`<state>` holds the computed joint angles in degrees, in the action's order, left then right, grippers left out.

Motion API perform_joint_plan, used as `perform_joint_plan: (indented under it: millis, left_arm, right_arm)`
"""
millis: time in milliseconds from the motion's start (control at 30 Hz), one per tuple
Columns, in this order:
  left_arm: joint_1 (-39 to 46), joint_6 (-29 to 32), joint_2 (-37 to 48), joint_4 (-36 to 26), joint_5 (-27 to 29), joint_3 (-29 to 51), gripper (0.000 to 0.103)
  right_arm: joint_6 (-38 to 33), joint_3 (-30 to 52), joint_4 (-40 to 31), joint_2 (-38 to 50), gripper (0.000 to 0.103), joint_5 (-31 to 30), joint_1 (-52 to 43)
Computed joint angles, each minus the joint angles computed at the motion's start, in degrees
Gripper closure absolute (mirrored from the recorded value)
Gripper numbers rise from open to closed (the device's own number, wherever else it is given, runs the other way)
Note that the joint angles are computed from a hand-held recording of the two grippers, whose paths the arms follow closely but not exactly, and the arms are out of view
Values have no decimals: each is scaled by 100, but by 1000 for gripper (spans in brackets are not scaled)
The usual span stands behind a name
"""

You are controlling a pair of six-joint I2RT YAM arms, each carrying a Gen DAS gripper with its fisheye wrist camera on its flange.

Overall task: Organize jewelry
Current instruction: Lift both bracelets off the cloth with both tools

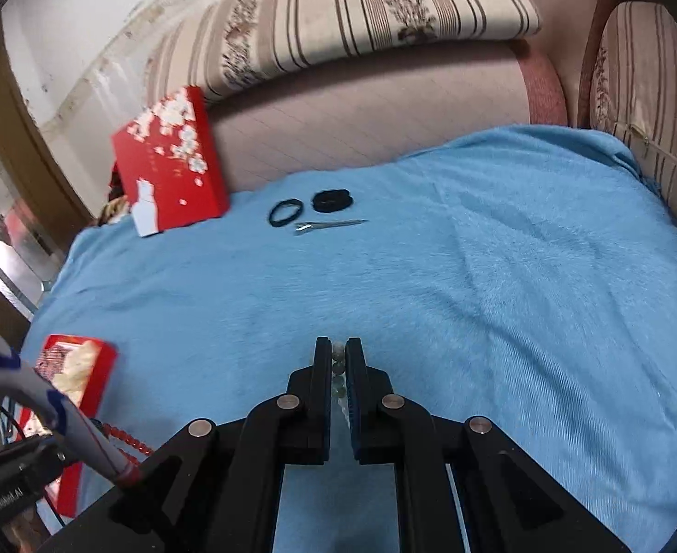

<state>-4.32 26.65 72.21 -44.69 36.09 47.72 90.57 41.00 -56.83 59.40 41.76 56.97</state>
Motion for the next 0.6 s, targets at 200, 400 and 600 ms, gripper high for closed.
perform_joint_plan:
  millis: [200, 400, 600]
  left_arm:
    - [779, 1102, -482, -804, 124, 205, 96]
    - [1338, 1745, -1137, -1170, 99, -18, 96]
    - [1842, 1987, -1370, -1574, 104, -56, 96]
  right_arm:
    - [1906, 263, -759, 653, 97, 29, 1482]
    - [1869, 575, -883, 1187, 97, 82, 1633]
    - [1541, 660, -626, 1457, 97, 10, 1637]
